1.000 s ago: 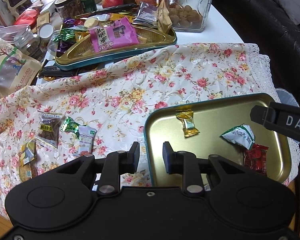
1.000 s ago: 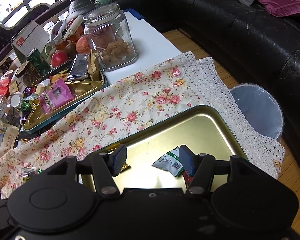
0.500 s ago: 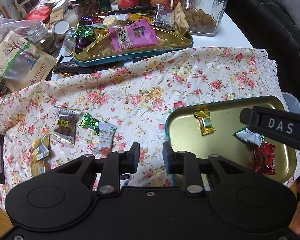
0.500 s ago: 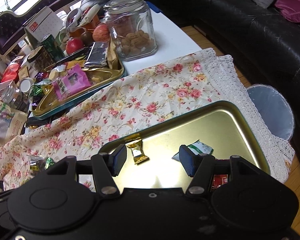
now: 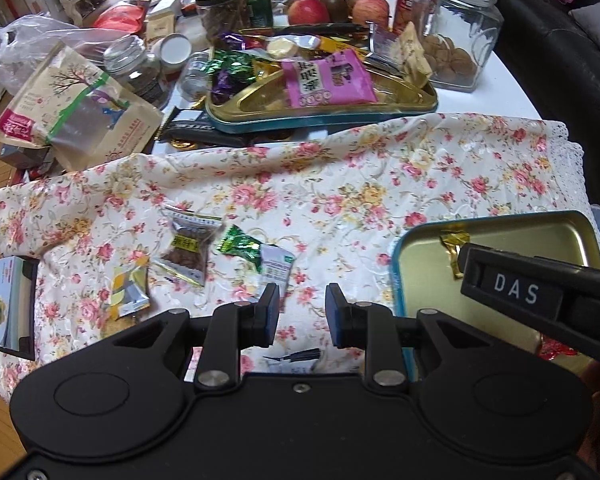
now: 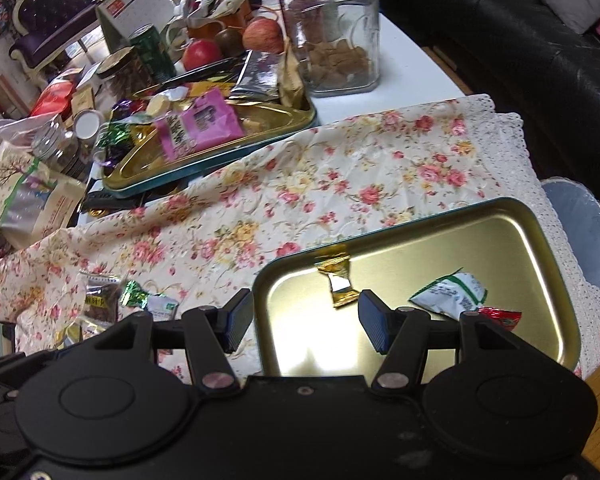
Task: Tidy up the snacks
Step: 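Move both open tools back toward the snack packets on the cloth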
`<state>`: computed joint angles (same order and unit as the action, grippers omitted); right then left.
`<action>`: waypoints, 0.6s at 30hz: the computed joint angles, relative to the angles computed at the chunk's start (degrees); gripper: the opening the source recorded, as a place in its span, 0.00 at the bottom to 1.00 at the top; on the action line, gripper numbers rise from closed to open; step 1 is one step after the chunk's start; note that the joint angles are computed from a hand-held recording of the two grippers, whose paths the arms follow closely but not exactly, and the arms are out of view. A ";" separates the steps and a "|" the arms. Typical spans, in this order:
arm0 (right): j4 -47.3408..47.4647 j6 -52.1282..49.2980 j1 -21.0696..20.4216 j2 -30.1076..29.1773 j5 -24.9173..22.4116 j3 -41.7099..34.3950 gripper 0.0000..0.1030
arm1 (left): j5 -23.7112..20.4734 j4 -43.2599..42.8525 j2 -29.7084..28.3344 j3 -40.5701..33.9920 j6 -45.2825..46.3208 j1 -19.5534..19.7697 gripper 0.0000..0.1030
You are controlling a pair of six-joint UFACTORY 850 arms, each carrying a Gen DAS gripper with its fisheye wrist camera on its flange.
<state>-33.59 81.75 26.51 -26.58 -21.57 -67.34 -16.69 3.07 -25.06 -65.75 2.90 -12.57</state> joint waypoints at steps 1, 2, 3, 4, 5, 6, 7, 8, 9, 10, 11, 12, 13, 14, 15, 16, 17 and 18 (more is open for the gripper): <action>0.69 -0.89 0.24 -0.38 -0.05 -0.54 0.60 | 0.10 0.31 0.02 0.04 -0.26 0.35 0.34; 1.45 -1.93 0.47 -0.73 -0.13 -1.04 0.60 | 0.11 0.64 0.01 0.02 -0.51 0.64 0.34; 2.11 -2.87 0.72 -1.09 -0.26 -1.54 0.60 | 0.09 0.92 -0.01 -0.02 -0.72 0.95 0.34; 2.81 -3.85 0.88 -1.48 -0.35 -2.00 0.60 | 0.13 1.13 0.03 0.02 -0.84 1.29 0.34; 3.54 -4.83 1.08 -1.84 -0.51 -2.50 0.60 | 0.30 1.54 0.07 0.11 -1.08 1.60 0.34; 4.39 -5.93 1.27 -2.26 -0.66 -3.04 0.60 | 0.47 2.19 0.13 0.22 -1.56 1.86 0.34; 5.03 -6.72 1.50 -2.54 -0.76 -3.43 0.60 | 0.65 2.85 0.21 0.36 -2.04 2.19 0.34; 5.64 -7.40 1.66 -2.82 -0.83 -3.83 0.60 | 0.72 3.14 0.27 0.45 -2.15 2.55 0.34; 6.23 -8.01 1.82 -3.08 -0.90 -4.19 0.60 | 0.75 3.43 0.30 0.51 -2.29 2.85 0.34; 6.90 -8.71 1.99 -3.41 -0.92 -4.61 0.60 | 0.79 3.83 0.36 0.63 -2.52 3.20 0.34; 7.53 -9.42 2.12 -3.64 -0.92 -4.96 0.60 | 0.88 4.36 0.38 0.71 -2.94 3.48 0.34; 8.23 -10.26 2.30 -3.96 -0.96 -5.45 0.60 | 1.05 5.12 0.41 0.83 -3.59 3.75 0.34; 8.75 -10.88 2.50 -4.27 -1.07 -5.95 0.60 | 1.22 6.06 0.44 0.95 -4.31 3.98 0.34; 9.20 -11.45 2.67 -4.54 -1.16 -6.39 0.60 | 1.44 6.97 0.50 1.09 -4.96 4.18 0.34; 9.60 -12.04 2.88 -4.94 -1.23 -6.97 0.60 | 1.69 7.63 0.57 1.26 -5.38 4.40 0.34; 9.93 -12.58 3.04 -5.27 -1.27 -7.47 0.60 | 1.96 8.19 0.65 1.45 -5.73 4.64 0.34; 10.30 -13.16 3.26 -5.60 -1.36 -8.01 0.60 | 2.27 8.32 0.79 1.65 -5.51 4.98 0.34; 10.74 -13.83 3.47 -5.93 -1.43 -8.52 0.60 | 2.52 8.38 0.86 1.81 -5.21 5.27 0.34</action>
<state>-22.85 67.91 29.98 -32.51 -23.00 -75.86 -14.17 11.45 -24.20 -63.94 -2.31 -7.29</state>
